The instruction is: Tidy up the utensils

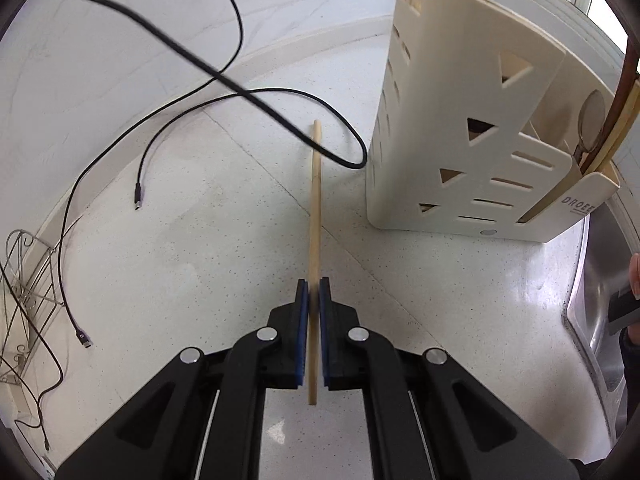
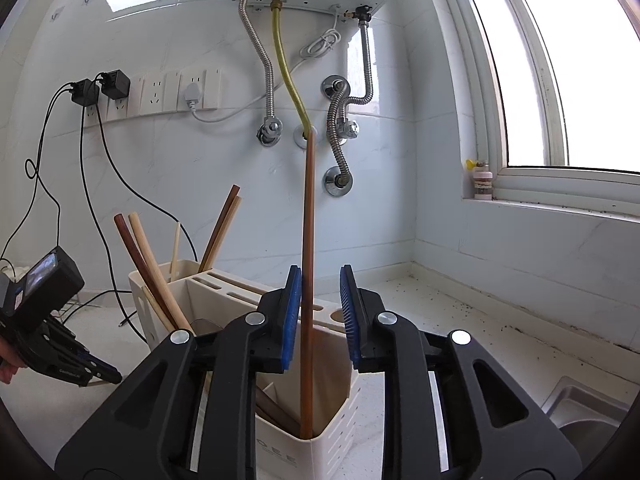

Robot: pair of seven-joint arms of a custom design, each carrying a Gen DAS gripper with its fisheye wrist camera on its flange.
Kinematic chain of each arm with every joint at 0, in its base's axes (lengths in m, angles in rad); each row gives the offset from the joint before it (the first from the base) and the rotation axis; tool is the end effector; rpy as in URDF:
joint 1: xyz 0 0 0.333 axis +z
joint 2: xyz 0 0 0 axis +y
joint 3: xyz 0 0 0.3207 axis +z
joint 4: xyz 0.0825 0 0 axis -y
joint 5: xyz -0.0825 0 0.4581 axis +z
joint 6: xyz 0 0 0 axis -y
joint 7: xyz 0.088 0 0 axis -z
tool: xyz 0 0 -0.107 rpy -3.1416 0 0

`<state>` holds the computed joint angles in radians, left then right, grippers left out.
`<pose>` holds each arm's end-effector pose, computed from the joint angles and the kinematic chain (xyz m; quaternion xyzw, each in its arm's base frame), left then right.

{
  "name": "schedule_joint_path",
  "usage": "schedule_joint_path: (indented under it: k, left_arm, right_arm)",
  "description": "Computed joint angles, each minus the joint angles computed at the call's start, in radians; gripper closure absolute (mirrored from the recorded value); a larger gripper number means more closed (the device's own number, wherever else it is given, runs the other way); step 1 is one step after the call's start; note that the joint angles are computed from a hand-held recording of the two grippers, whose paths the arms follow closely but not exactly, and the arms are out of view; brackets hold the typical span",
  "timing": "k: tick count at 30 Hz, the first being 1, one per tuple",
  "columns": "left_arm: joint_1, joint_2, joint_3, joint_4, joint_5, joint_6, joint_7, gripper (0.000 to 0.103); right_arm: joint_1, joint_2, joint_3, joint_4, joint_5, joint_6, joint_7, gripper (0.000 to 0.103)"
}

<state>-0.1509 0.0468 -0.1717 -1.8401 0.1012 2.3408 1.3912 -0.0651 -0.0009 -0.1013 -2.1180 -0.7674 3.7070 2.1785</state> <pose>0.6501 -0.2139 0.5284 -0.6182 0.7520 -0.1737 0.1486 0.6094 -0.0097 0.5448 -0.5879 0.4572 -0.4262 0.5136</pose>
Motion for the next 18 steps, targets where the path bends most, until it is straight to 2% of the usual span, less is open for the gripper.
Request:
schedule_joint_path:
  k: [3,6,11,12,18]
  left_arm:
    - [0.006,-0.056,0.002,-0.064,0.007,0.041,-0.025,0.098]
    - [0.015,-0.106,-0.002,-0.117,0.012,0.069,-0.043,0.098]
    - [0.029,-0.16,-0.017,-0.173,0.048,0.118,-0.122,0.098]
    - [0.033,-0.171,-0.02,-0.182,0.053,0.121,-0.133,0.098]
    - [0.043,-0.187,-0.028,-0.193,0.047,0.111,-0.143,0.098]
  right_arm:
    - [-0.003,-0.021,-0.005,-0.015,-0.001,0.001,0.015,0.083]
    - [-0.005,-0.048,-0.007,-0.04,0.025,0.002,-0.001,0.076]
    - [-0.008,-0.081,-0.017,-0.057,0.024,-0.007,0.003,0.072]
    - [-0.009,-0.086,-0.018,-0.061,0.03,-0.009,-0.003,0.067]
    - [-0.01,-0.095,-0.032,-0.054,-0.02,-0.038,0.033,0.067]
